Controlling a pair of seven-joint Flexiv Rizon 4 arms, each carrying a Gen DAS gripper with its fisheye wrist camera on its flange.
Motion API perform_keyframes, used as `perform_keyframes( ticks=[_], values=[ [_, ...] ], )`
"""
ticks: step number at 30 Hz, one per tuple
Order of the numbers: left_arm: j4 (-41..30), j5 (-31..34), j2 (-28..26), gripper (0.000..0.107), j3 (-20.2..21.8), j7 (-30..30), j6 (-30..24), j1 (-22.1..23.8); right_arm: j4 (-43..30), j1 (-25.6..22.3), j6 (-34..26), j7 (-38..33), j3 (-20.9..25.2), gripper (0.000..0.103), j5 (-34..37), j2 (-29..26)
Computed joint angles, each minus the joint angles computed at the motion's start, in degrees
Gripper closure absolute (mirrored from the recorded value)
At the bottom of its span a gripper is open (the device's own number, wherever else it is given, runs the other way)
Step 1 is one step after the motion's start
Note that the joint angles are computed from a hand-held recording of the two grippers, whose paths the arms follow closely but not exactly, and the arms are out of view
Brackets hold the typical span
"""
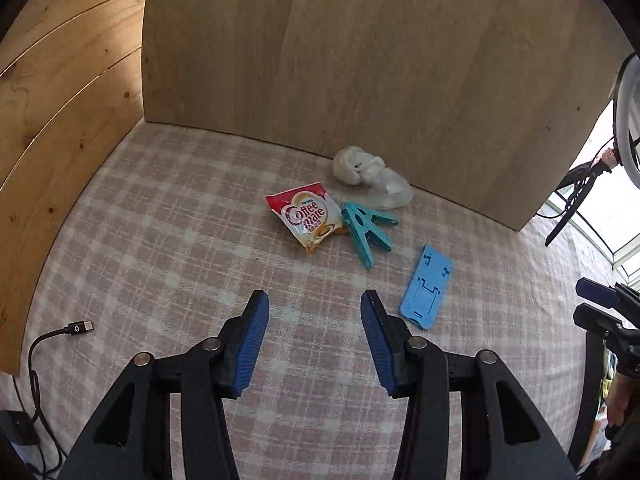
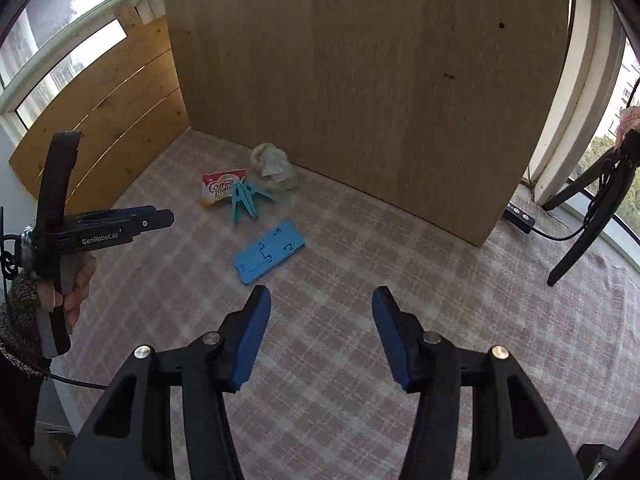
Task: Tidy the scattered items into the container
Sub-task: 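Move both grippers back toward the remaining items, then grasp the Coffee-mate packet with the left gripper while the right gripper grasps the white plastic bag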
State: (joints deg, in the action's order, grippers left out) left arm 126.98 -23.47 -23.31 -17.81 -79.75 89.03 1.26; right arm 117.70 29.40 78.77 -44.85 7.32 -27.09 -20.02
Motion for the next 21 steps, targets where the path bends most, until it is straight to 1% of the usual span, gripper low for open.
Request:
perform_keyframes(
  ticks=[1, 3, 4, 5, 6, 8, 10, 12, 14, 17, 19, 20, 21],
  values=[
    [-0.5, -0.9, -1.2, 0.062, -1.6, 0.5, 0.2, 1.6, -2.8, -0.5, -0.8, -1.5, 0.9, 0.051, 0.8, -2.2],
    [-2.1, -1.1, -3.3, 0.062, -1.8, 0.4, 0.0, 2.2, -8.4, -1.4, -2.6, -4.5, 2.6, 0.052, 3.2, -6.4],
    [-3.0, -1.2, -4.3, 0.062, -2.1, 0.5, -0.2, 2.6, -11.3, -2.1, -3.5, -6.3, 3.8, 0.053, 4.8, -8.6],
    [-3.7, -1.4, -5.3, 0.062, -2.7, 0.5, -0.4, 3.3, -14.0, -2.6, -4.6, -8.0, 4.7, 0.057, 6.2, -10.5],
    [-4.2, -1.8, -6.3, 0.062, -4.0, 0.7, -0.3, 4.3, -16.6, -2.9, -5.7, -9.4, 5.3, 0.059, 7.4, -12.3],
    [-5.0, -2.5, -8.3, 0.062, -7.0, 1.0, 0.6, 6.9, -21.0, -2.6, -7.4, -11.4, 5.5, 0.059, 9.1, -15.4],
    [-6.1, -2.1, -10.0, 0.062, -8.2, 0.7, 1.4, 8.0, -24.6, -2.1, -8.5, -13.0, 5.4, 0.059, 10.3, -17.8],
    [-7.3, -1.4, -11.5, 0.063, -8.8, 0.1, 1.5, 8.6, -27.3, -1.3, -9.2, -14.1, 4.9, 0.059, 11.1, -19.8],
    [-8.7, -0.6, -12.8, 0.068, -9.2, -0.1, 1.1, 9.0, -29.9, -0.2, -10.5, -14.4, 3.9, 0.059, 11.2, -21.6],
    [-10.6, 1.2, -13.7, 0.068, -7.3, 0.0, 0.4, 7.5, -33.9, 0.2, -12.2, -15.6, 3.9, 0.059, 12.3, -24.4],
    [-11.1, 1.3, -14.1, 0.070, -7.7, 0.0, 0.0, 7.9, -36.1, 0.5, -13.4, -16.1, 3.8, 0.059, 13.0, -25.9],
    [-11.1, 1.3, -14.3, 0.079, -8.3, 0.2, 0.0, 8.3, -36.9, 0.7, -13.9, -16.2, 3.8, 0.059, 13.4, -26.5],
    [-11.1, 1.4, -14.5, 0.092, -8.7, 0.4, -0.2, 8.6, -37.7, 0.6, -14.3, -16.6, 4.2, 0.059, 14.0, -27.1]
  ],
)
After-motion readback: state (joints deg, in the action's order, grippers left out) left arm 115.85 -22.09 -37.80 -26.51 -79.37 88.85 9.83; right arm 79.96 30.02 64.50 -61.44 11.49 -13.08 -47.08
